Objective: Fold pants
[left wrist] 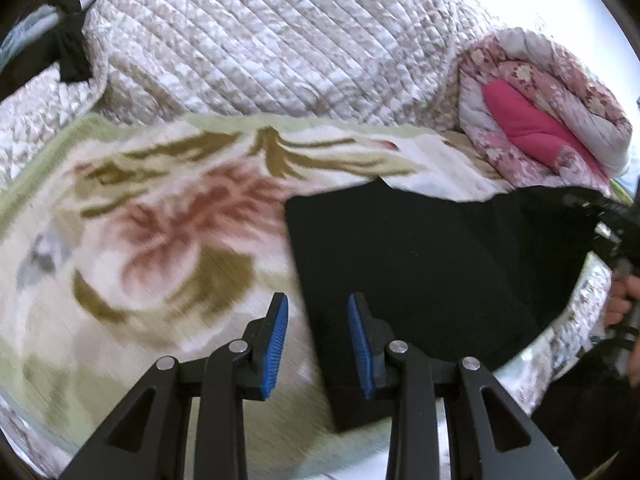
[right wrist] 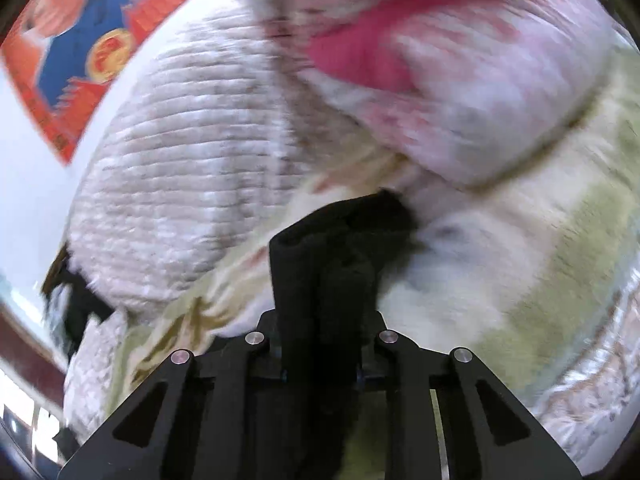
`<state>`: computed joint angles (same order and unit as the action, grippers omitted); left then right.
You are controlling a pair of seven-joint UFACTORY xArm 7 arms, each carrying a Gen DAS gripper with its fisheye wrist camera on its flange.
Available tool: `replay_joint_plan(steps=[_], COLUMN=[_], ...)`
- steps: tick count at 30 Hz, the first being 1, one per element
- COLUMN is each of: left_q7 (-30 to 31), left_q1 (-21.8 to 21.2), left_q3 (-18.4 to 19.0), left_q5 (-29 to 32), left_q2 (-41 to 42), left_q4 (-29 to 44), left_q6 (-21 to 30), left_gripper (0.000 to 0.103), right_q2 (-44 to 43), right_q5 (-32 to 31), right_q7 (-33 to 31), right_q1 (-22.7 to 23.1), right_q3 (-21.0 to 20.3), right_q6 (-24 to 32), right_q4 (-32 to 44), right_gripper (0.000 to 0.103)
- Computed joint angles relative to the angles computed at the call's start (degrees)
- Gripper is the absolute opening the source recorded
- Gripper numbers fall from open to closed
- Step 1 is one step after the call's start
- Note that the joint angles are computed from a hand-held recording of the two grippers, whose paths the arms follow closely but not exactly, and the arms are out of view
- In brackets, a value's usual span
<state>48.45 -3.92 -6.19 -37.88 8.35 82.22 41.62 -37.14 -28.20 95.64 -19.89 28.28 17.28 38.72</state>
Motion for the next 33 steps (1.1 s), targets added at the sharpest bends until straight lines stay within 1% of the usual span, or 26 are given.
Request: replay_joint_plan(steps=[2, 5, 9, 13, 14, 16, 17, 18, 20, 25, 27, 31, 32, 33], left_q7=[-0.89, -2.91, -4.56, -6.02, -6.58, -7.22, -7.4, -7.58, -7.7, -6.85, -5.89, -6.2, -6.39, -6.52], left_q1=[0.23, 1.2, 2.51, 3.95, 4.34, 4.99, 5.3, 5.52, 5.91, 6.28, 6.24, 5.95, 5.9, 5.85], left_q3=[0.17, 0.29, 0.24, 0.27, 0.34, 0.34, 0.31, 0.28, 0.12, -0.36, -0.44, -0.1, -0.05, -0.05], left_q5=[-0.12, -0.62, -0.69, -2.07, -2.44, -2.88, -3.14, -3.19, -3.46, -4.46, -4.9, -4.48, -4.28, -4.1], left_q2=[1.31, 2.8, 3.88, 4.36, 4.49, 4.94, 5.02, 5.18, 5.36, 5.05, 4.63, 4.61, 4.71, 4.82], left_q4=[1.69, 3.34, 4.63, 5.83, 6.14, 6.91, 7.03, 7.23, 7.54, 7.45, 6.99, 6.89, 6.99, 7.11], left_q6=[-0.62, -0.23, 0.02, -0.62, -0.74, -0.69, -0.74, -0.7, -0.41, 0.05, -0.13, -0.02, 0.11, 0.32], left_gripper=[0.034, 0.034, 0.034, 0.034, 0.034, 0.034, 0.034, 0.034, 0.034, 0.033, 0.033, 0.034, 0.034, 0.033], right_q2=[3.45, 10.37, 22.55, 36.35, 40.92, 45.98, 49.04, 50.51, 50.8, 50.07, 50.26, 49.56, 49.44, 49.35], right_q5=[-1.73, -5.8, -13.87, -19.85, -20.06, -19.02, -18.2, -18.01, -19.61, -19.35, -18.32, -21.0, -21.25, -21.87], right_q7=[-1.89, -4.79, -7.14, -10.84, -13.75, -17.62, -20.49, -21.57, -20.77, -23.49, -24.7, -24.57, -24.68, -24.32], right_q1=[-0.59, -1.04, -0.02, 4.21, 6.13, 8.7, 10.52, 11.87, 14.29, 18.38, 19.89, 24.46, 25.21, 25.76], right_q3=[1.34, 4.14, 8.53, 11.05, 11.6, 11.63, 11.93, 11.53, 9.61, 6.34, 5.5, 2.63, 1.85, 0.91], right_q6=[-0.85, -1.27, 0.58, 2.69, 4.18, 4.2, 7.02, 8.4, 8.92, 12.14, 12.55, 14.97, 15.14, 14.08], right_q4=[4.43, 12.35, 23.8, 33.4, 36.04, 37.87, 39.58, 40.44, 40.18, 42.36, 41.62, 41.25, 41.24, 40.87], right_gripper=[0.021, 0.021, 0.021, 0.021, 0.021, 0.021, 0.021, 0.021, 0.021, 0.021, 0.021, 0.022, 0.023, 0.027])
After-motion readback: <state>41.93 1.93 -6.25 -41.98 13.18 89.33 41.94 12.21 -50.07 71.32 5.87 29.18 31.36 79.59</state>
